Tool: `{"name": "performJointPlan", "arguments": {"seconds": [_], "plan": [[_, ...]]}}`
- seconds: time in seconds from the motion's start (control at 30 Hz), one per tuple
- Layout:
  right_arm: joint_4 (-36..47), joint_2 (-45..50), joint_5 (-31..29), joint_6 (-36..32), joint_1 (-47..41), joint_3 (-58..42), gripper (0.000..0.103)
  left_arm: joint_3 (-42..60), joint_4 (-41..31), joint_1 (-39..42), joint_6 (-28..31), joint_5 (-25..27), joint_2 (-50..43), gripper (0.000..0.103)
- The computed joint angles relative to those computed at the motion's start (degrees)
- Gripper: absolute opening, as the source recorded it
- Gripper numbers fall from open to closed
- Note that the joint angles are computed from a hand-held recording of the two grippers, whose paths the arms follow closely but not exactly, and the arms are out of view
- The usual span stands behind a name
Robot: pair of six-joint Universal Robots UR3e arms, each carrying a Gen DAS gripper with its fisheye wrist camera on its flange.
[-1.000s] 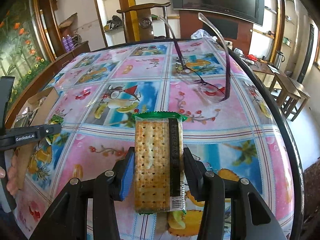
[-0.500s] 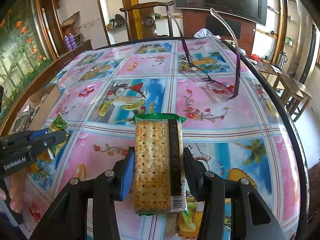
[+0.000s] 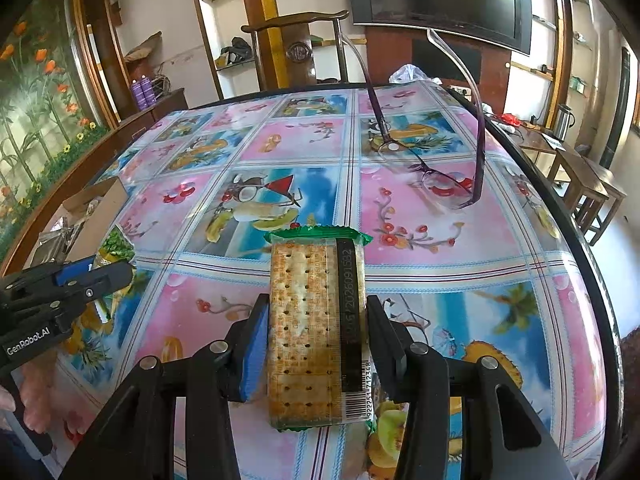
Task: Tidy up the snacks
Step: 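Lift the green pea packet and cracker pack and carry them toward the box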
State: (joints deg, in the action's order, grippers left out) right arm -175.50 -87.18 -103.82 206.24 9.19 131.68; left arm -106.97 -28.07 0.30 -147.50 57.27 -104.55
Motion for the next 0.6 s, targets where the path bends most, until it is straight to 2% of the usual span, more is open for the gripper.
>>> {"name": "performJointPlan", "arguments": {"seconds": [0.23,0.6], "plan": [[0.57,2.40,-0.84,-0.38,0.43,-2.35,0.049,-0.15,0.77,-0.01,0.09,-0.10,0.09,0.030],[0.37,3.33,0.18,-0.81,-0.20,-3.23,0.049,0.81,-5.21,1.44,2.28,-3.93,1.49,0.030]]}}
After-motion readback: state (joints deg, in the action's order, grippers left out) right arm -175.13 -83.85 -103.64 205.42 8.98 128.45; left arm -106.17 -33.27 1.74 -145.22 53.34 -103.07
